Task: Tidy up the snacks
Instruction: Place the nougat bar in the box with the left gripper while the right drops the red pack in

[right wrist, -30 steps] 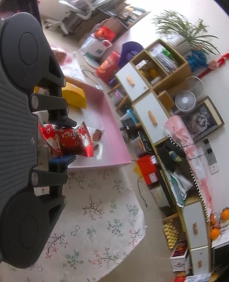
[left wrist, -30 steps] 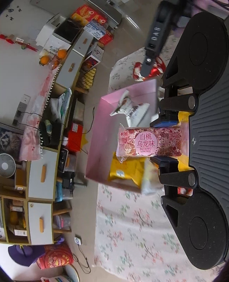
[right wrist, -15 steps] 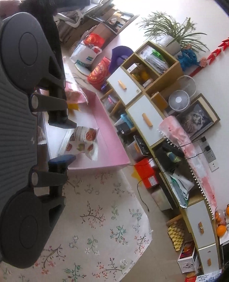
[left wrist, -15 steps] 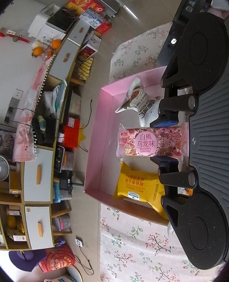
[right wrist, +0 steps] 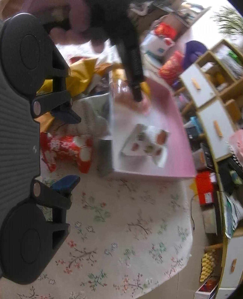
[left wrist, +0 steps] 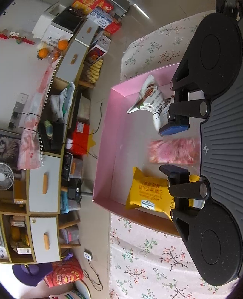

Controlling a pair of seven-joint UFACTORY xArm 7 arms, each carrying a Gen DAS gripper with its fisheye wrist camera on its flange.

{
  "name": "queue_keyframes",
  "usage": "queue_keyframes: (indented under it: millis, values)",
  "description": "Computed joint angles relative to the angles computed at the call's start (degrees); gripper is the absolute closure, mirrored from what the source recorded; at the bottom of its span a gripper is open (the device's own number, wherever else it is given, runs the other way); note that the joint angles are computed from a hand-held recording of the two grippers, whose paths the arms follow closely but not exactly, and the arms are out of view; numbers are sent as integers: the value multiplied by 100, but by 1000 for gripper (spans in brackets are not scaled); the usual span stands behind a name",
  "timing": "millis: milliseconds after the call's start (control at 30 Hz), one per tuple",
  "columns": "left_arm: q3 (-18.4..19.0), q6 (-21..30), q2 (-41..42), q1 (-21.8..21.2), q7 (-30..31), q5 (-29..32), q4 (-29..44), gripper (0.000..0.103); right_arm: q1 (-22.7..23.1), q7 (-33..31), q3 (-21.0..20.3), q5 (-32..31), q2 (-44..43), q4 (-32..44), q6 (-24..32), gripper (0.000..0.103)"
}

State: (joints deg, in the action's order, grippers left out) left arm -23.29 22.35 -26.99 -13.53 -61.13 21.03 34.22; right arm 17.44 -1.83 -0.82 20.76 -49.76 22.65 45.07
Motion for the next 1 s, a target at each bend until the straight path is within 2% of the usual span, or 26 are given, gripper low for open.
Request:
queue_keyframes:
  millis: [67,100,133,200,367,500,600,867,967,1000]
  values:
    - [44,61,-59,-62,30,-69,-26,57,-13,55,130,-93,74,-22,-5,66]
    - [51,97,-109,-77,28,-91,-44,54,-3,62,137,-100,75,-40,-46,74]
    - [77,113,-173,-113,46,-132,-77,53,23,57,105,-72,45,-63,-75,87]
    - [132,140,-312,-202,97,-246,-149,51,-11,157,114,-74,-59,-92,-74,90]
    - [225,259,-691,-417,331,-532,-363,45,-87,342,47,-109,-255,-72,-76,91]
    - [271,444,-1000,-583,510,-785,-497,43,-147,562,-25,-8,-503,-45,-126,91]
    - [276,456,-1246,-643,570,-939,-617,40,-57,652,-119,225,-541,-67,-483,91]
    - [160,676,-1701,-656,761,-1050,-739,34,228,1015,-189,632,364,111,-1659,89]
    - [150,738,-1776,-679,836,-1087,-774,33,439,1035,-236,797,454,7,-2130,85]
    - [150,781,-1803,-693,851,-1109,-784,32,381,1163,-159,739,417,-11,-2130,68]
